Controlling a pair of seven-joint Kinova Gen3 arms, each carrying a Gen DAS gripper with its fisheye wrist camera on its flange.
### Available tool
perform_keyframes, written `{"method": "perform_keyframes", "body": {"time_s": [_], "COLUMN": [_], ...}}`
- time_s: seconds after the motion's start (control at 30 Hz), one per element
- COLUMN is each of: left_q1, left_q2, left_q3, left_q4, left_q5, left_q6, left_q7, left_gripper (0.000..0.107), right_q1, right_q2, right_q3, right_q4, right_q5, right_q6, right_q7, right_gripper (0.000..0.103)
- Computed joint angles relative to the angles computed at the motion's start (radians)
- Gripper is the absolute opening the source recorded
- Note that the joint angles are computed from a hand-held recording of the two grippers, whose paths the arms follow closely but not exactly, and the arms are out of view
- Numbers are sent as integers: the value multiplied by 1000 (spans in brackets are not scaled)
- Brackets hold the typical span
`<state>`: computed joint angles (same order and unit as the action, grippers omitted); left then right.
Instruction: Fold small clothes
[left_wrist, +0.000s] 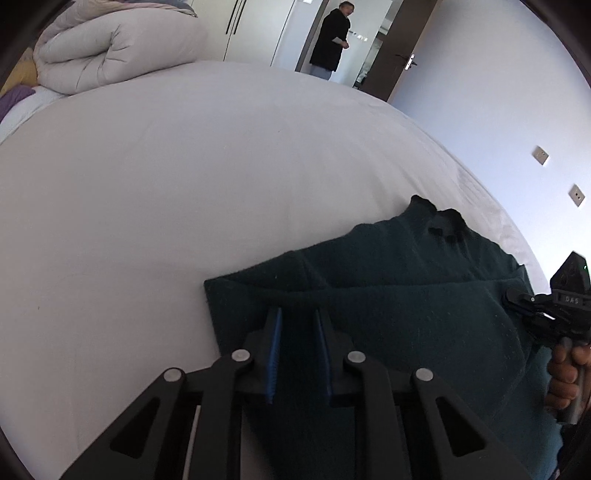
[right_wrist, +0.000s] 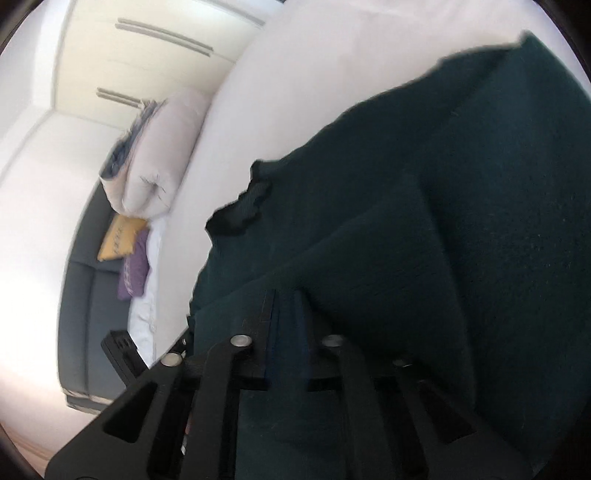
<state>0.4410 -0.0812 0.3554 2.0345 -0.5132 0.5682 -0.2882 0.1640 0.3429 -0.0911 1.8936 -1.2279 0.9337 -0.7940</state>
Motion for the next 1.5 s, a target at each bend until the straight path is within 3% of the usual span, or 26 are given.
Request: {"method": "perform_keyframes", "body": {"time_s": [0.07, 0.13, 0.23, 0.3, 0.4, 0.47, 0.5, 0.53, 0.57, 0.6, 0.63, 0.77, 0.83, 0.9, 1.03, 1.17, 1.33, 1.5], "left_q1": [-25, -50, -52, -70, -8, 77, 102, 136, 164, 183, 213, 264, 268, 294, 377, 484, 517, 474], "left_q2": [-11, -8, -14, -16, -35, -60, -88, -120, -140, -163, -169, -260, -269, -247, -167, -136, -173, -277], "left_q3": [49, 142, 281, 373, 444, 445, 466, 477, 484, 502, 500, 548, 598, 655, 706, 614, 550, 485], "left_q4": [-7, -26, -42, -57, -77, -89, -95, -92, -91, -91, -89, -71, -72, -87, -105, -86, -48, 21], "left_q5": [-10, -71, -127, -130, -93, -74, -48, -28, -11, 22, 39, 166, 189, 162, 81, 53, 89, 217], "left_q6": [40, 121, 243, 325, 440, 519, 559, 584, 600, 616, 624, 605, 582, 585, 590, 516, 418, 255], "left_q7": [29, 90, 162, 177, 272, 354, 394, 435, 476, 516, 557, 720, 801, 882, 1030, 1070, 1071, 985], "left_gripper": [20, 21, 41, 62, 69, 76, 82, 85, 89, 90, 90, 90, 90, 90, 90, 90, 88, 82], "right_q1": [32, 37, 44, 66, 114, 152, 176, 184, 208, 248, 291, 396, 458, 540, 629, 712, 791, 865], "right_q2": [-10, -11, -45, -62, -150, -242, -289, -335, -372, -410, -450, -492, -475, -478, -389, -353, -321, -265], "right_q3": [-20, -4, 35, 57, 118, 166, 204, 250, 296, 343, 389, 574, 612, 625, 712, 708, 668, 624], "right_q4": [33, 52, 82, 111, 183, 232, 255, 278, 300, 324, 338, 323, 299, 289, 275, 257, 240, 221], "right_q5": [-39, -48, -11, 3, 79, 153, 188, 216, 235, 253, 287, 449, 526, 597, 634, 657, 696, 703], "right_q6": [11, 19, 48, 81, 122, 154, 183, 203, 239, 280, 320, 483, 539, 552, 630, 682, 741, 787], "right_q7": [81, 138, 124, 125, 98, 112, 132, 143, 171, 206, 237, 352, 413, 488, 639, 697, 740, 738], "right_gripper": [2, 2, 6, 6, 12, 24, 38, 62, 73, 82, 82, 82, 82, 82, 80, 80, 80, 79]}}
